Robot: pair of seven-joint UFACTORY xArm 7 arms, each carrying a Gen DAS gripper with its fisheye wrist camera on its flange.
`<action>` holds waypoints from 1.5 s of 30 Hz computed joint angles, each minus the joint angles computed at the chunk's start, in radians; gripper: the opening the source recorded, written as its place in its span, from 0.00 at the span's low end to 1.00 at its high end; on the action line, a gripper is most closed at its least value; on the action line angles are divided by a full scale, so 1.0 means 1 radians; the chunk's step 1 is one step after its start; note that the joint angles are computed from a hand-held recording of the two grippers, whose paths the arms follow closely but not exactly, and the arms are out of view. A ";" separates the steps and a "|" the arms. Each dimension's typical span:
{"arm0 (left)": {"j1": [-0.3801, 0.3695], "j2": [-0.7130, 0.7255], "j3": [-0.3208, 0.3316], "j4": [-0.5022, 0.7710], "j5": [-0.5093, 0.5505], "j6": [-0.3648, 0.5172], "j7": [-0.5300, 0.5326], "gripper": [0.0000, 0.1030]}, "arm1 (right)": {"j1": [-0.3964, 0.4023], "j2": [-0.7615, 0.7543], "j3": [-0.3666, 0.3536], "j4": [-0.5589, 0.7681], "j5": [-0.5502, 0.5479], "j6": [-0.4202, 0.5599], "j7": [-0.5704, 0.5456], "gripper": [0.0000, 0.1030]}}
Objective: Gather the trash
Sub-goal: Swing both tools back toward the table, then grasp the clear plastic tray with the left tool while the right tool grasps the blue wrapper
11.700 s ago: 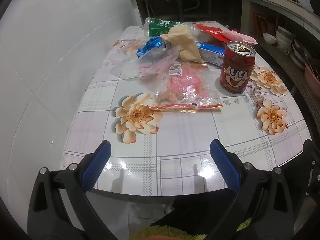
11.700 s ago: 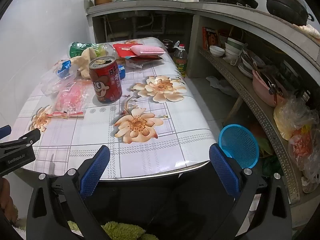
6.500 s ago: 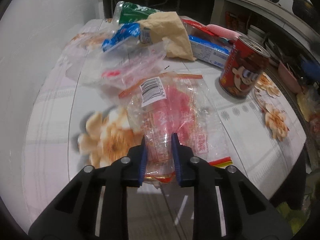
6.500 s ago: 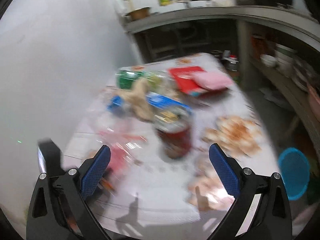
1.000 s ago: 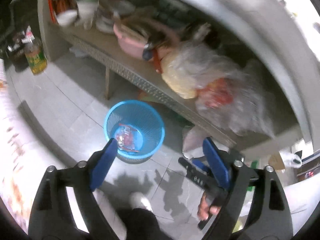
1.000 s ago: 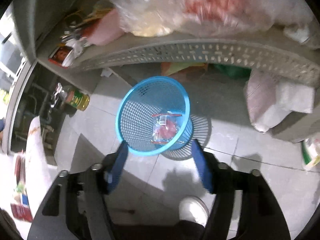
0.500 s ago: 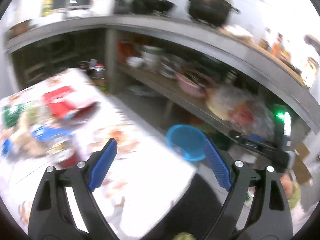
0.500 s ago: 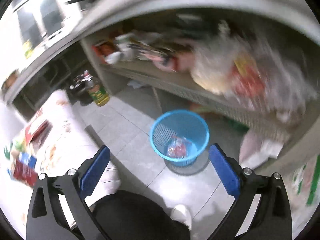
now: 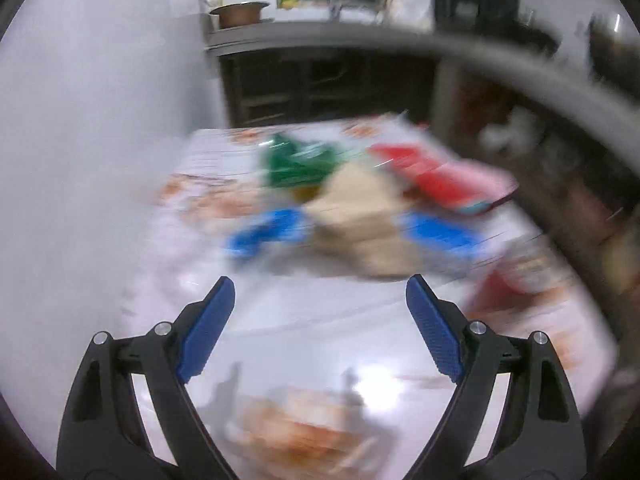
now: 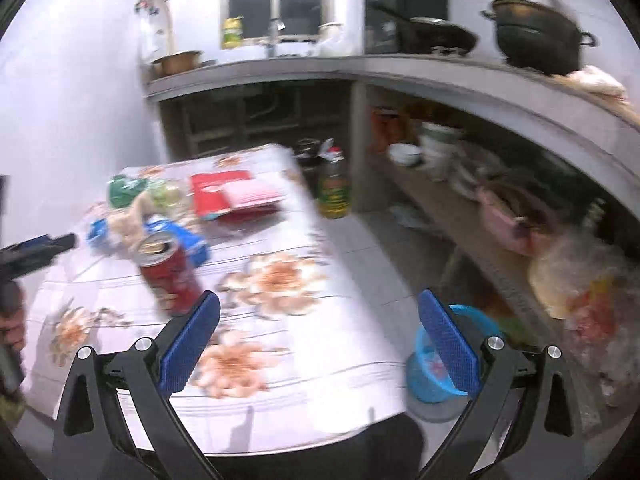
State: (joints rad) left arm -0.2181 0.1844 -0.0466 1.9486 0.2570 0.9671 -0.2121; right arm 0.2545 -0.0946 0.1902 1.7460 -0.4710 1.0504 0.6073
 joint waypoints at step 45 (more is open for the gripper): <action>0.045 -0.245 -0.043 -0.218 -0.462 0.186 0.244 0.51 | 0.033 0.026 -0.067 -0.115 0.811 -0.120 -0.165 0.87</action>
State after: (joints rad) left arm -0.1735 -0.0609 -0.0896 1.7305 -0.2051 1.1530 0.0315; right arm 0.2872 -0.0684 0.1230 1.6312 0.3404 0.9308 0.4418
